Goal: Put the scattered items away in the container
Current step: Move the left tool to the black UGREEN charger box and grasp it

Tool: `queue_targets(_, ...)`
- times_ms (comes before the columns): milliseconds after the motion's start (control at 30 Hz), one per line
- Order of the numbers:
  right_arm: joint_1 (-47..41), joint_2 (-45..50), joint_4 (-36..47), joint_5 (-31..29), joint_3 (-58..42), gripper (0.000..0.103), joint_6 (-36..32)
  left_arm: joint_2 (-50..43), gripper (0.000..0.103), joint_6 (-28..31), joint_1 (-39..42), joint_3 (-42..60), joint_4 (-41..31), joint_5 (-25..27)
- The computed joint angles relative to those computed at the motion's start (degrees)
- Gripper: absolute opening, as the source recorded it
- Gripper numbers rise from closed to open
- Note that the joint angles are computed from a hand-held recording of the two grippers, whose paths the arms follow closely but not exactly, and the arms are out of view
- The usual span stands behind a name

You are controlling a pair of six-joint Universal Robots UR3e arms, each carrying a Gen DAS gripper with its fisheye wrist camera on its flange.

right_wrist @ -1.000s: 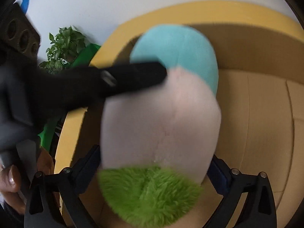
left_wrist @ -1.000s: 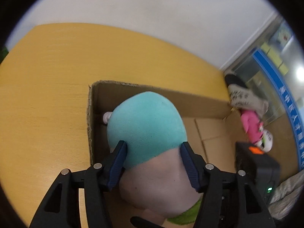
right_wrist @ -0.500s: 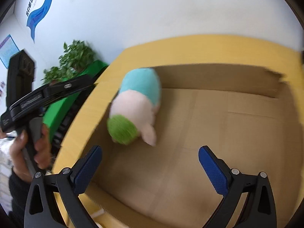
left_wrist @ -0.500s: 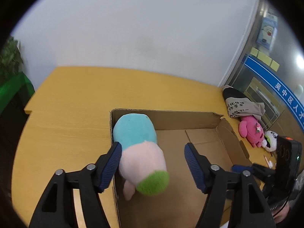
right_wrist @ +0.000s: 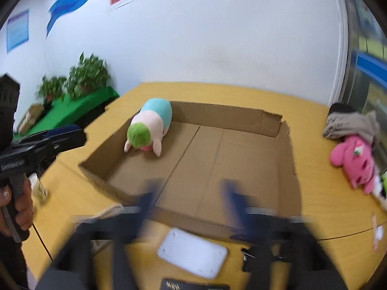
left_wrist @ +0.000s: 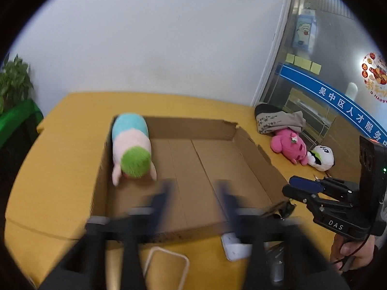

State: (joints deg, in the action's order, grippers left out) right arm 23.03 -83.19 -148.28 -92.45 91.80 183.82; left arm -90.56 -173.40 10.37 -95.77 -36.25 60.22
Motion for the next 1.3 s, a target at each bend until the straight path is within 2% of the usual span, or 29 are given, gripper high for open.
queue_targets(67,0.0,-1.5,-0.2,1.2,2.0,0.032,-0.1,1.5,0.005,-1.2,-0.8,-1.8,-0.3,0.6)
queue_targets(100,-0.4,-3.4,-0.5,2.3,4.0,0.06,0.2,2.6,0.006,-1.8,-1.4,-3.4,0.8,0.9)
queue_targets(133,-0.8,-4.1,-1.0,3.3,4.9,0.103,0.4,3.3,0.014,-2.5,-2.1,-4.4,1.6,1.4)
queue_targets(167,-1.4,-5.8,-1.8,4.4,6.9,0.101,0.1,3.8,0.042,-3.5,-3.2,-4.9,1.8,2.5)
queue_targets(233,-1.6,-8.3,-4.1,4.4,10.4,0.103,-0.4,4.6,0.083,-6.1,-5.3,-6.4,4.0,4.8)
queue_targets(300,-1.7,-10.4,-4.0,4.1,12.2,0.103,-1.6,6.5,0.083,-7.4,-5.9,-10.1,8.7,4.0)
queue_targets(367,-2.1,-12.4,-4.3,4.3,14.3,0.103,-2.3,7.6,0.083,-7.5,-7.0,-11.7,9.3,3.7)
queue_targets(533,-6.6,-19.5,-2.8,9.3,21.2,0.103,-3.4,9.2,0.083,-8.0,-9.9,-15.3,9.1,4.5)
queue_targets(667,-13.2,-27.3,-1.3,17.4,30.0,0.103,-6.8,10.4,0.083,-7.4,-10.2,-19.3,6.7,1.3)
queue_targets(767,-19.8,-34.2,2.7,24.8,38.3,0.103,-11.8,10.9,0.083,-5.5,-8.9,-23.6,4.0,-5.2)
queue_targets(900,-32.2,-44.6,18.4,38.9,49.6,0.103,-25.0,7.3,0.083,-4.0,-8.8,-27.4,1.9,-11.9)
queue_targets(1000,-33.6,-46.8,18.7,38.8,54.8,0.103,-27.5,0.9,0.083,-5.3,-10.1,-27.7,4.9,-15.4)
queue_targets(1067,-32.2,-44.5,15.0,37.8,56.5,0.103,-27.3,-3.2,0.082,-6.5,-11.2,-26.5,6.1,-16.5)
queue_targets(1167,-25.7,-35.9,3.1,33.3,56.8,0.103,-23.7,-8.9,0.079,-8.4,-13.9,-24.0,8.0,-14.3)
queue_targets(1233,-19.2,-28.5,-7.8,26.8,55.7,0.103,-19.2,-11.7,0.076,-8.6,-14.3,-24.0,9.5,-15.5)
queue_targets(1300,-16.0,-23.4,-13.9,24.0,54.8,0.103,-17.5,-12.8,0.072,-9.6,-14.4,-25.5,14.0,-16.6)
